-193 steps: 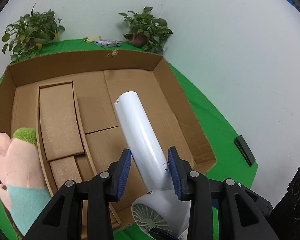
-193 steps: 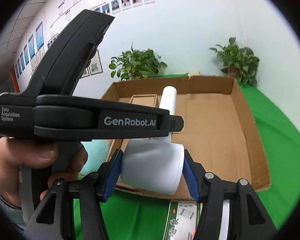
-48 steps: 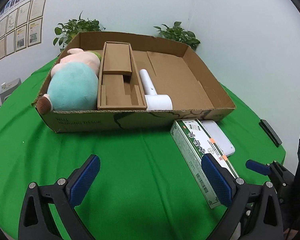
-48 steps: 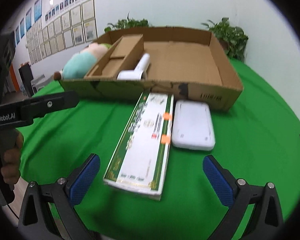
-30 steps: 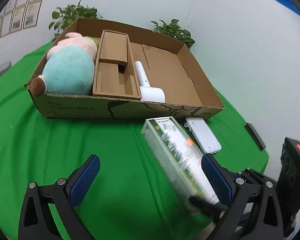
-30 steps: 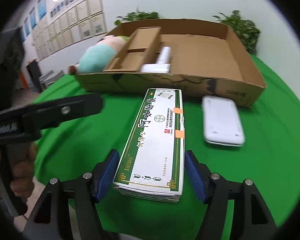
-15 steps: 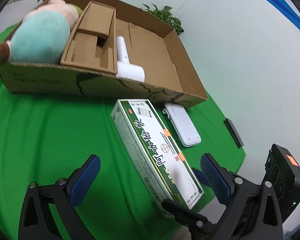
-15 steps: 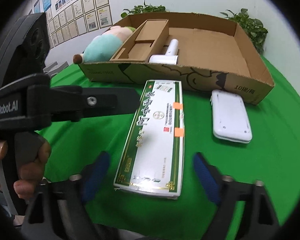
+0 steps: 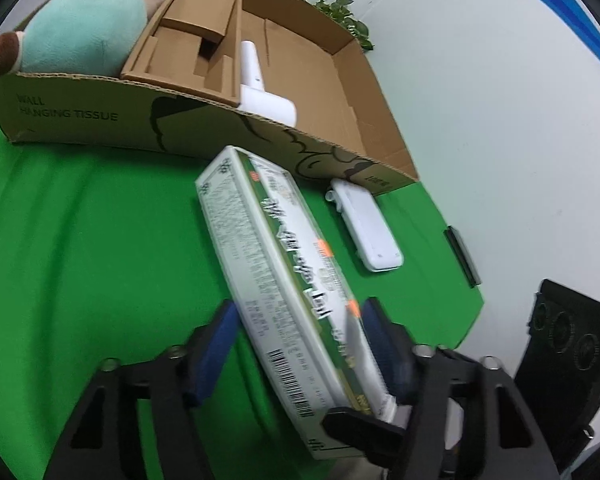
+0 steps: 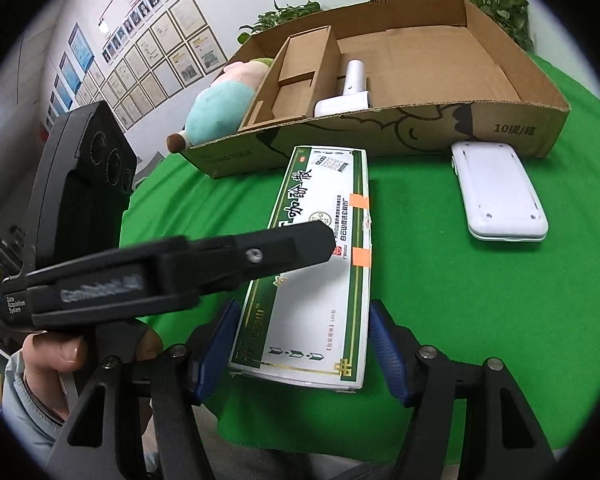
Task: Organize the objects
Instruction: 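Grasp the long green-and-white medicine box with the right gripper, then lift the medicine box with the right gripper over the large box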
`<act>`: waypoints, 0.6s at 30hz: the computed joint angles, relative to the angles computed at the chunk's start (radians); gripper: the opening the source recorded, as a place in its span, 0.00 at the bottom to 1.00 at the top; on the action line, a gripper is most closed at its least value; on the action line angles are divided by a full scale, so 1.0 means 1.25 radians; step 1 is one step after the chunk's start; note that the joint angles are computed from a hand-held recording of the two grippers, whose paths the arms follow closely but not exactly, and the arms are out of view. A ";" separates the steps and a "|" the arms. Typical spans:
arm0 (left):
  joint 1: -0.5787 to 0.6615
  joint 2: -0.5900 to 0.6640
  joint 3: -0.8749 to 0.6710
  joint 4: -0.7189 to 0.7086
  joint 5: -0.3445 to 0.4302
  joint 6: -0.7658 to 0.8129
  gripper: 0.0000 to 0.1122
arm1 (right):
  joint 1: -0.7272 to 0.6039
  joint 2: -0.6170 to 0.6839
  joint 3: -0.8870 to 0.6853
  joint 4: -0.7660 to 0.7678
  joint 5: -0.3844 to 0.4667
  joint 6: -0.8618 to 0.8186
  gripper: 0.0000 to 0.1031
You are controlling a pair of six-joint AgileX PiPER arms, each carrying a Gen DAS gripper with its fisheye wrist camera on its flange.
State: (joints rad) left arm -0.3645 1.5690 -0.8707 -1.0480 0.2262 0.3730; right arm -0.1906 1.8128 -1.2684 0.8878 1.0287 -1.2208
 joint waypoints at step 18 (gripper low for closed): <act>-0.048 -0.058 -0.053 0.424 -0.001 -0.396 0.43 | -0.009 -0.063 0.049 0.076 -0.053 -0.070 0.61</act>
